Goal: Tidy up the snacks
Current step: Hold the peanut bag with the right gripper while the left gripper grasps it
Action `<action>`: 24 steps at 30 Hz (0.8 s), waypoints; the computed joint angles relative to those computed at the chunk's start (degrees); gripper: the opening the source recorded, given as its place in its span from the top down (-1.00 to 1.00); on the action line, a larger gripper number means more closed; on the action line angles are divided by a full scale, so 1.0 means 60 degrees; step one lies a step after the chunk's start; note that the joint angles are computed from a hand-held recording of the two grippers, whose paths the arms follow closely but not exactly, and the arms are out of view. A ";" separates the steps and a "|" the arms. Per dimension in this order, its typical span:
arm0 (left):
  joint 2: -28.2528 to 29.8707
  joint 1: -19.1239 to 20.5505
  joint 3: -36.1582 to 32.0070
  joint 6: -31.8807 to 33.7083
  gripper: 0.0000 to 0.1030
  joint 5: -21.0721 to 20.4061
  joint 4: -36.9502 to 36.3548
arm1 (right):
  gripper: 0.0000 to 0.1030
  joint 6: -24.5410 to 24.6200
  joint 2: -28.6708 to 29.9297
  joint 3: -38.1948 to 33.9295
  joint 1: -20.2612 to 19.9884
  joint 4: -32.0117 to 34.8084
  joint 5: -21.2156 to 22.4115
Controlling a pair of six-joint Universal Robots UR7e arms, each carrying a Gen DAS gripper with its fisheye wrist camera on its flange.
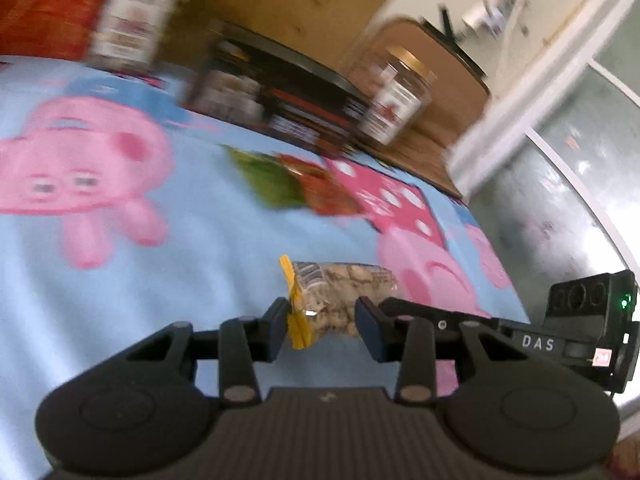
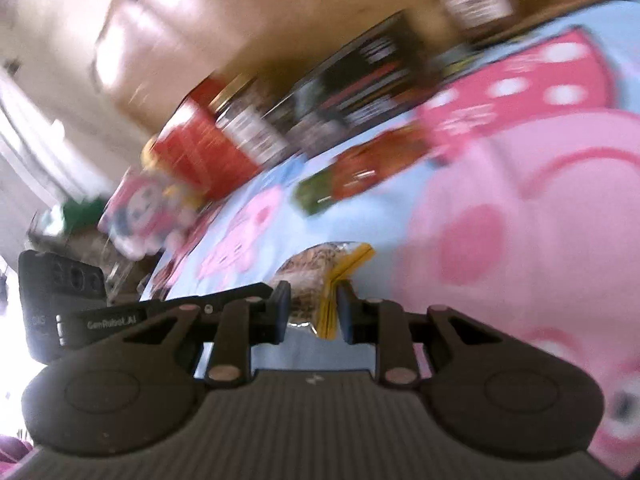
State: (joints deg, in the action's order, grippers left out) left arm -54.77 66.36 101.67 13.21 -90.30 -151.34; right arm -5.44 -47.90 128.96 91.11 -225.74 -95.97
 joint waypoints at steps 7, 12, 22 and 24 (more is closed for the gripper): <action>-0.0316 0.0282 -0.0152 -0.0328 -0.12 0.0071 -0.0311 | -0.14 -0.2465 0.1022 -0.0909 0.1078 -0.0568 -0.1969; 0.0046 0.0390 -0.0624 -0.0419 -0.16 -0.0592 0.0582 | -0.18 -0.3131 0.1074 -0.0731 0.1232 -0.0766 -0.2399; 0.0310 0.0123 -0.0532 -0.0145 0.23 -0.0113 0.0311 | 0.39 -0.5042 0.1954 -0.1731 0.1610 -0.0763 -0.3606; 0.0517 0.0045 -0.1042 -0.0021 0.23 -0.0307 0.0416 | 0.39 -0.5069 0.1857 -0.1904 0.1578 -0.0851 -0.3450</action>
State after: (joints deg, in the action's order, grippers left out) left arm -51.67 66.63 95.42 13.08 -92.14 -148.84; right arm -35.86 -36.76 117.54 100.57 -230.85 -116.67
